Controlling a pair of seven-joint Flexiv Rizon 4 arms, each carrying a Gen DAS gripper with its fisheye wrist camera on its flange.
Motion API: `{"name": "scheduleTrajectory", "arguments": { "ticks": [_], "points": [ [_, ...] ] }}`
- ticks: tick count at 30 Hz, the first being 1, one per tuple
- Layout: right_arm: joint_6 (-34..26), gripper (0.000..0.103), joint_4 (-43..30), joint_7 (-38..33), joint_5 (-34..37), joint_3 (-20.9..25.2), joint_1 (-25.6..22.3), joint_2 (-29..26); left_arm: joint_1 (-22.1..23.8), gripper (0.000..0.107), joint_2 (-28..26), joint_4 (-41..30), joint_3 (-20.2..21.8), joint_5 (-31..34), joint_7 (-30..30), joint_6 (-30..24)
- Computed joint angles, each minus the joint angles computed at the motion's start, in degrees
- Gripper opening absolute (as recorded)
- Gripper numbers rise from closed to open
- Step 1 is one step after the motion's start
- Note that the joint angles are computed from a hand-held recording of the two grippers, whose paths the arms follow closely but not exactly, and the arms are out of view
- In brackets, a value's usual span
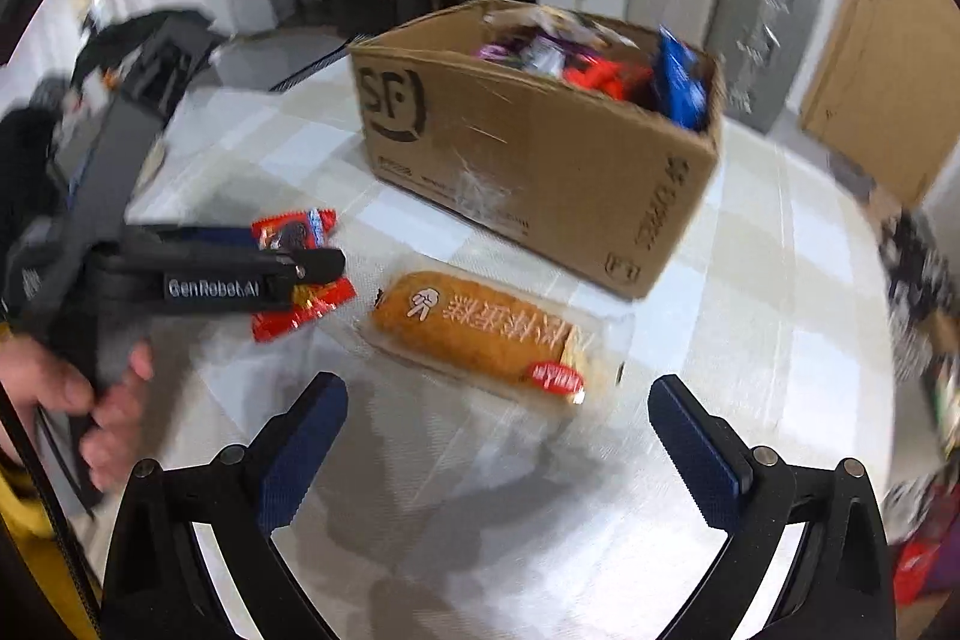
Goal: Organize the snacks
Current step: 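Grasp the red Oreo pack with the left gripper while the right gripper grasps the orange roll cake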
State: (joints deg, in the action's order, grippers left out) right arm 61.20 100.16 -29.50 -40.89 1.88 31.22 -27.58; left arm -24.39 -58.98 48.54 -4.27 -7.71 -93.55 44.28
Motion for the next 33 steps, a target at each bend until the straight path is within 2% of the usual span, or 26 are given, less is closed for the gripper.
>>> {"name": "scheduleTrajectory", "arguments": {
  "ticks": [1, 3, 10, 13, 14, 17, 18, 20, 24, 28, 30, 33],
  "points": [
    [-0.86, 0.103, -0.92, -1.83, 0.08, 0.36, -0.04, -0.58, 0.44, 0.064, 0.40, 0.88, -0.60, -0.26, 0.91, 0.51],
    [-2.38, 0.103, -2.53, -6.47, 0.84, 1.35, -0.30, -1.49, 1.50, 0.048, 1.48, 3.27, -2.24, -0.98, 4.28, 1.88],
    [-3.30, 0.103, -6.49, -19.43, 5.42, 3.20, -1.17, -4.02, 4.08, 0.043, 5.52, 11.58, -5.67, -3.60, 16.64, 5.69],
    [-4.71, 0.102, -9.34, -25.48, 8.33, 4.02, -1.81, -6.01, 4.37, 0.043, 6.85, 13.68, -5.82, -4.70, 19.60, 6.18],
    [-4.78, 0.100, -10.20, -27.08, 9.23, 4.17, -1.89, -6.61, 4.47, 0.043, 7.45, 14.76, -5.90, -5.05, 20.30, 6.94],
    [-6.51, 0.075, -13.13, -33.36, 13.81, 5.97, -3.15, -8.31, 5.24, 0.043, 8.53, 16.73, -6.59, -7.01, 21.48, 7.95],
    [-8.01, 0.072, -14.12, -34.52, 14.66, 5.84, -2.93, -8.74, 5.37, 0.043, 8.83, 17.33, -6.63, -7.46, 21.69, 8.36],
    [-10.53, 0.071, -15.87, -37.90, 17.13, 6.53, -3.34, -9.52, 5.74, 0.043, 9.47, 18.46, -6.87, -8.29, 22.30, 9.13],
    [-13.78, 0.071, -18.21, -41.72, 20.23, 6.71, -3.20, -10.25, 6.57, 0.043, 10.73, 20.73, -7.46, -9.91, 23.50, 9.75],
    [-16.89, 0.069, -19.97, -42.33, 21.00, 5.73, -1.88, -10.71, 7.04, 0.043, 11.67, 22.59, -7.71, -10.98, 24.21, 10.69],
    [-18.20, 0.052, -20.64, -41.38, 22.34, 5.83, -1.77, -10.63, 7.08, 0.043, 12.08, 23.31, -7.61, -11.18, 24.42, 11.45],
    [-16.42, 0.043, -17.87, -35.93, 21.28, 4.20, -0.09, -9.44, 7.40, 0.043, 13.46, 25.54, -7.88, -11.53, 25.06, 13.38]
  ]
}}
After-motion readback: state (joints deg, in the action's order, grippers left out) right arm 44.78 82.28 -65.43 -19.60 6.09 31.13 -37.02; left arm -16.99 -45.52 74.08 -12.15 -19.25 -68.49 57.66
